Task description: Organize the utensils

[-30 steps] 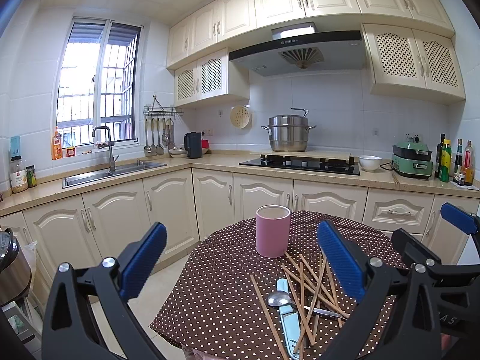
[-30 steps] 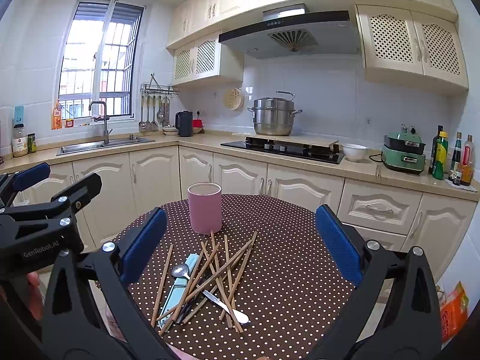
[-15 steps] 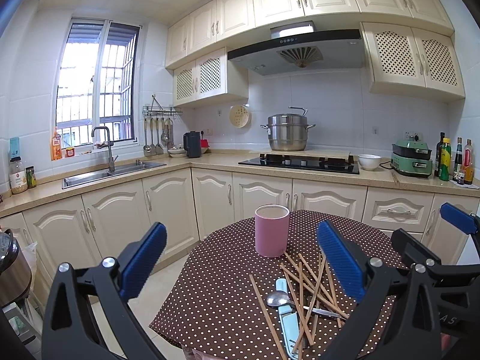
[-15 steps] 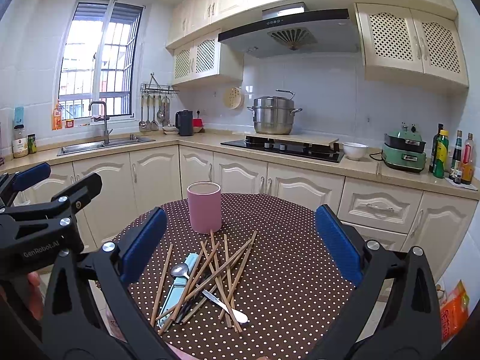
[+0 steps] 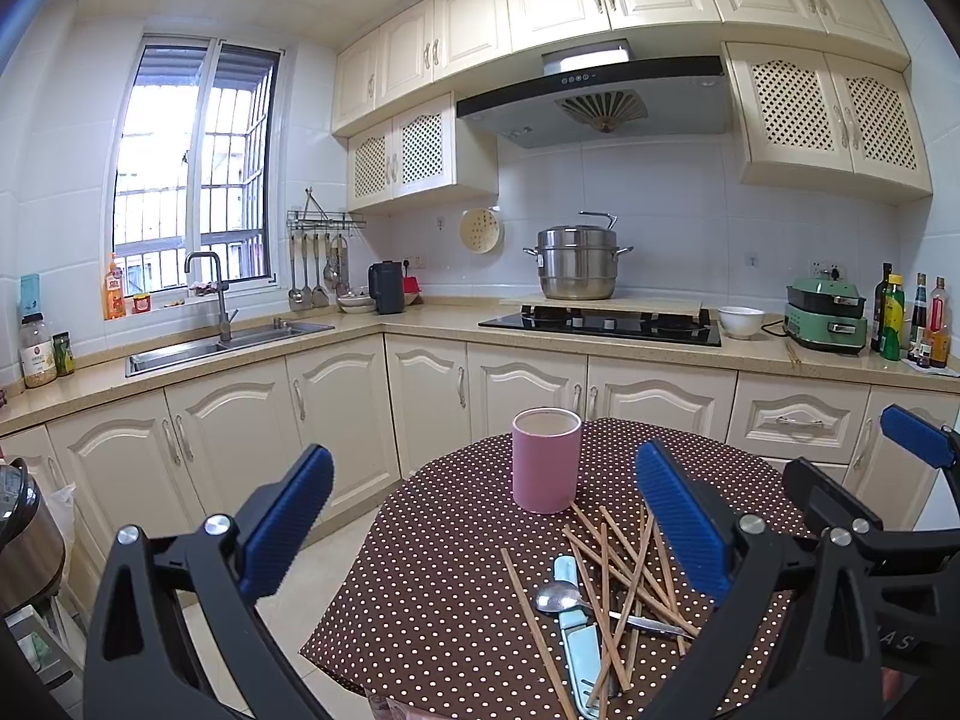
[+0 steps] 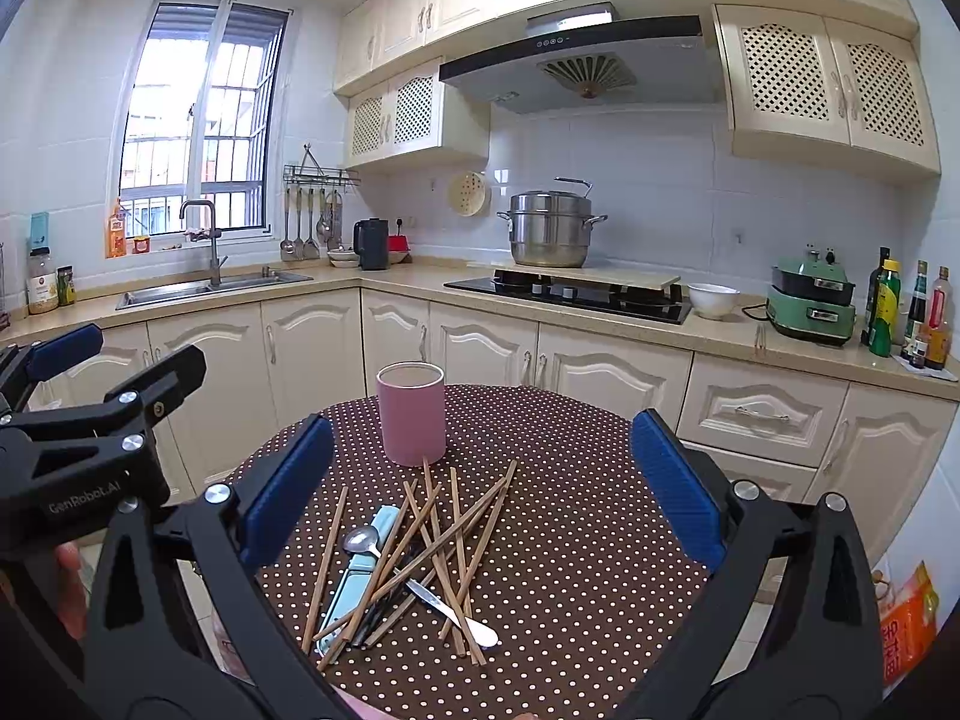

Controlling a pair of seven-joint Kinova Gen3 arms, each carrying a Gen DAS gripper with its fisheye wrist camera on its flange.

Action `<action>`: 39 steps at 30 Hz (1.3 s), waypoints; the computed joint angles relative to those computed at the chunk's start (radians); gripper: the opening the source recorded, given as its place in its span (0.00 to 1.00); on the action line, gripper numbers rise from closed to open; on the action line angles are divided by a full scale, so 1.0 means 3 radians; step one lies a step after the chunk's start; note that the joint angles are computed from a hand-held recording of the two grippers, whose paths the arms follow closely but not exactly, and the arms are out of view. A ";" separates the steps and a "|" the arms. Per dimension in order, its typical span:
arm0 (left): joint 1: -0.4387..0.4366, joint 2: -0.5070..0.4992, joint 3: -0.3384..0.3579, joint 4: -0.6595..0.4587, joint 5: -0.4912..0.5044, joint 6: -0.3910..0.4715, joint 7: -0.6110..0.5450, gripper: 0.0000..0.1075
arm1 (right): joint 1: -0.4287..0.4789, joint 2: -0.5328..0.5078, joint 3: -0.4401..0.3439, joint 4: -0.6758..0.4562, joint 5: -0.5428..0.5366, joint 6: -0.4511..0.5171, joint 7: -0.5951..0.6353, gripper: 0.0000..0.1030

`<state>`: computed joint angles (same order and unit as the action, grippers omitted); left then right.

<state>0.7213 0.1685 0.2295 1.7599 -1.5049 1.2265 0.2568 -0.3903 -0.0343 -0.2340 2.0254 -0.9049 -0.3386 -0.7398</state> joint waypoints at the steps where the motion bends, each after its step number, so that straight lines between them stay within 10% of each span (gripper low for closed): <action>1: -0.0001 0.0000 0.0000 -0.0002 0.0003 0.0000 0.0000 0.92 | -0.0002 0.0000 -0.0003 0.0003 -0.0005 -0.0004 0.0003 0.94; 22: -0.0057 0.0065 -0.0055 -0.0124 0.0179 -0.0168 -0.0161 0.92 | 0.0026 0.0094 0.0122 -0.0067 0.0232 0.0189 -0.0275 0.94; 39: -0.0487 0.0188 -0.0344 -0.0489 0.1361 -0.0968 -0.1004 0.92 | -0.0320 0.0468 0.0922 -0.0380 -0.0078 0.0907 0.0019 0.94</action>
